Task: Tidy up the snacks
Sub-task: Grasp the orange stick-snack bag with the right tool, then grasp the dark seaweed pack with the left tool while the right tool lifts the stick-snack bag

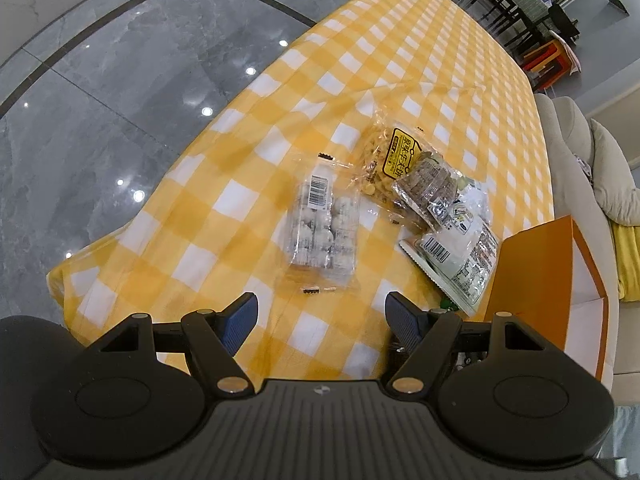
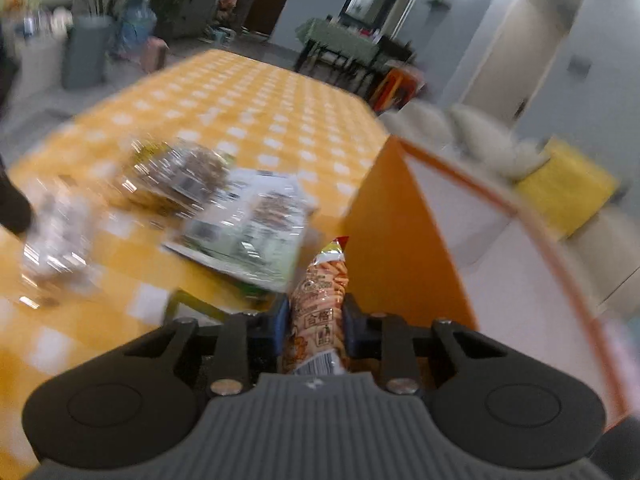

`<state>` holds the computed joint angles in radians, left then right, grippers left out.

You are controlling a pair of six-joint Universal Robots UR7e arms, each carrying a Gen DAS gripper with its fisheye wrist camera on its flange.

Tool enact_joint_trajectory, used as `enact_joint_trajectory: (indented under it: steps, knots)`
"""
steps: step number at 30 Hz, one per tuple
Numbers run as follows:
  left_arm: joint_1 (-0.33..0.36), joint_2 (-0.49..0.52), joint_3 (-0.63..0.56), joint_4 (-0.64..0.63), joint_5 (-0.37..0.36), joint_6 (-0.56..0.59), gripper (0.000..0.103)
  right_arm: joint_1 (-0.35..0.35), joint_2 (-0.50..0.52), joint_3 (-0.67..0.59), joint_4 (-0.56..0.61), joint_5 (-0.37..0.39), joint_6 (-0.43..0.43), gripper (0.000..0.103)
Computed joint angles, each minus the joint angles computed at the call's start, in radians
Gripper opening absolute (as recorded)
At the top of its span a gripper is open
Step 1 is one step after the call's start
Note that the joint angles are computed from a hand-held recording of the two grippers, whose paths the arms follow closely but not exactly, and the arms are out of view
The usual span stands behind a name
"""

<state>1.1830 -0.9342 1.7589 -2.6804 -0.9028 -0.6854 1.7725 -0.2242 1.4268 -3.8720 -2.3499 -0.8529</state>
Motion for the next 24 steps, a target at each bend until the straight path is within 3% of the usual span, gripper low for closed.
enact_joint_trajectory:
  steps: [3, 5, 10, 13, 14, 17, 19, 21, 24]
  knots:
    - [0.003, 0.0, -0.005, 0.019, -0.021, 0.027, 0.085, -0.011, -0.099, 0.104, 0.153, 0.092, 0.216, 0.023]
    - [0.011, 0.002, -0.016, 0.049, -0.069, 0.078, 0.085, -0.024, -0.144, 0.141, 0.225, 0.155, 0.311, 0.023]
    - [0.026, 0.038, -0.05, 0.107, -0.137, 0.126, 0.085, -0.04, -0.187, 0.167, 0.304, 0.211, 0.394, 0.023]
    - [0.019, 0.068, -0.076, 0.157, -0.088, 0.101, 0.084, -0.039, -0.21, 0.17, 0.377, 0.21, 0.383, 0.03]
    - [0.018, 0.073, -0.078, 0.157, -0.076, 0.098, 0.084, -0.038, -0.211, 0.17, 0.383, 0.2, 0.364, 0.037]
    - [0.019, 0.08, -0.077, 0.136, -0.074, 0.103, 0.082, -0.05, -0.211, 0.176, 0.364, 0.222, 0.344, 0.035]
    - [0.024, 0.075, -0.067, 0.104, -0.094, 0.118, 0.082, -0.042, -0.184, 0.154, 0.337, 0.176, 0.269, 0.036]
    - [0.031, 0.069, -0.06, 0.081, -0.128, 0.127, 0.083, -0.044, -0.177, 0.153, 0.315, 0.174, 0.237, 0.026]
    - [0.038, 0.069, -0.054, 0.039, -0.173, 0.144, 0.084, -0.051, -0.224, 0.189, 0.358, 0.214, 0.317, 0.025]
